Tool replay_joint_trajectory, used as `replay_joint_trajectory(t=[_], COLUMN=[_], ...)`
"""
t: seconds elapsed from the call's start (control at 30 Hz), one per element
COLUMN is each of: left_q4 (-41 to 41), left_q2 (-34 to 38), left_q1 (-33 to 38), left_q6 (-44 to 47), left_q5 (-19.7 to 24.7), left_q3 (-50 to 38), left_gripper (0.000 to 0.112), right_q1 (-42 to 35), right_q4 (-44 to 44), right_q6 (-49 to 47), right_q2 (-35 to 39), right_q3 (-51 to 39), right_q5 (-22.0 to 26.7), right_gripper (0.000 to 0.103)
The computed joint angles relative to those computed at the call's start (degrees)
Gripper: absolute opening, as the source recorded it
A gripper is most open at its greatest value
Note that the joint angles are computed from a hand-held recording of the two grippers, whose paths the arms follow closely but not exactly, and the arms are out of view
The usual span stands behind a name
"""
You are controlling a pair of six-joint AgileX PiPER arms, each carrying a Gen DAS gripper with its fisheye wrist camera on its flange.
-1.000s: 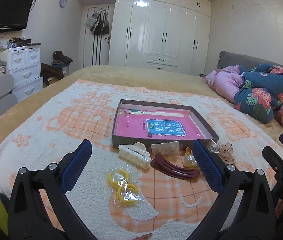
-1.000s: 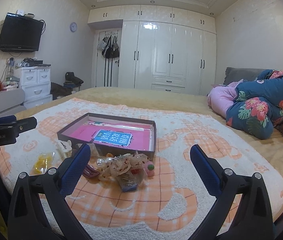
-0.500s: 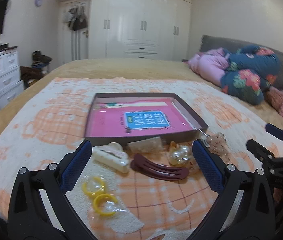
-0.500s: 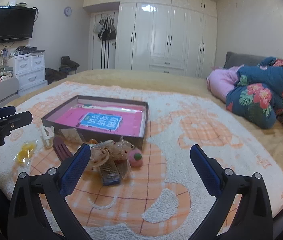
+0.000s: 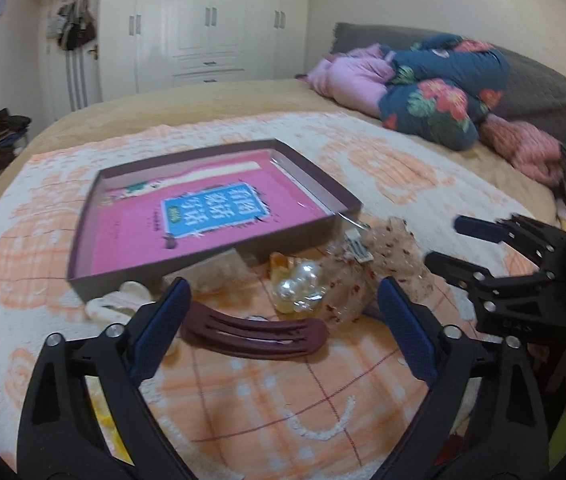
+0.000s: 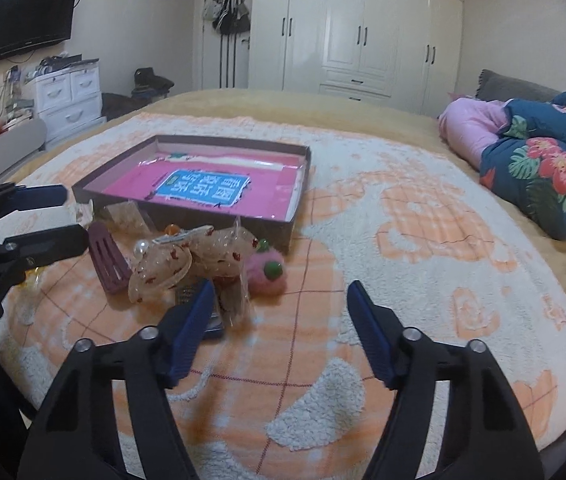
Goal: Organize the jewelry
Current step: 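Reach the left gripper to the sheer pink bow clip and close on it, then carry the bow clip with the left gripper into the tray and lower it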
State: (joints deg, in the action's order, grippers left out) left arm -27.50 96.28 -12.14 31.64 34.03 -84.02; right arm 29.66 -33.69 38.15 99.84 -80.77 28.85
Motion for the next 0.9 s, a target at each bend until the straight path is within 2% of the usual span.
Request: replay_joint_trajectory(t=[0.1, 0.27, 0.5, 0.67, 0.9], left_q4=[-0.5, -3.4, -3.7, -4.1, -8.0], left_q2=[2.0, 4.2, 8.2, 10.6, 12.2], left_q1=[-0.5, -1.0, -1.4, -1.9, -1.2], left_q6=[1.5, 5.3, 5.6, 6.4, 8.9], left_q5=[2.8, 6.1, 9.8, 12.2, 15.3], left_q3=[-2.2, -4.4, -8.7, -11.4, -13.8], left_gripper=[0.072, 0.069, 0.055, 0.043, 0.01], right_q1=[-1.3, -4.3, -5.9, -6.8, -7.4], right_q4=[6.5, 21.3, 32.5, 36.9, 38.5], right_q6=[-6.6, -18.9, -31.4, -35.2, -35.9], right_q2=[1.4, 3.5, 6.3, 5.2, 3.8], right_q3=[-1.2, -3.8, -7.6, -6.1, -4.4], right_q5=[-0.6, -1.6, -0.4, -1.9, -2.9], right_gripper=[0.055, 0.042, 0.01, 0.006, 0.005])
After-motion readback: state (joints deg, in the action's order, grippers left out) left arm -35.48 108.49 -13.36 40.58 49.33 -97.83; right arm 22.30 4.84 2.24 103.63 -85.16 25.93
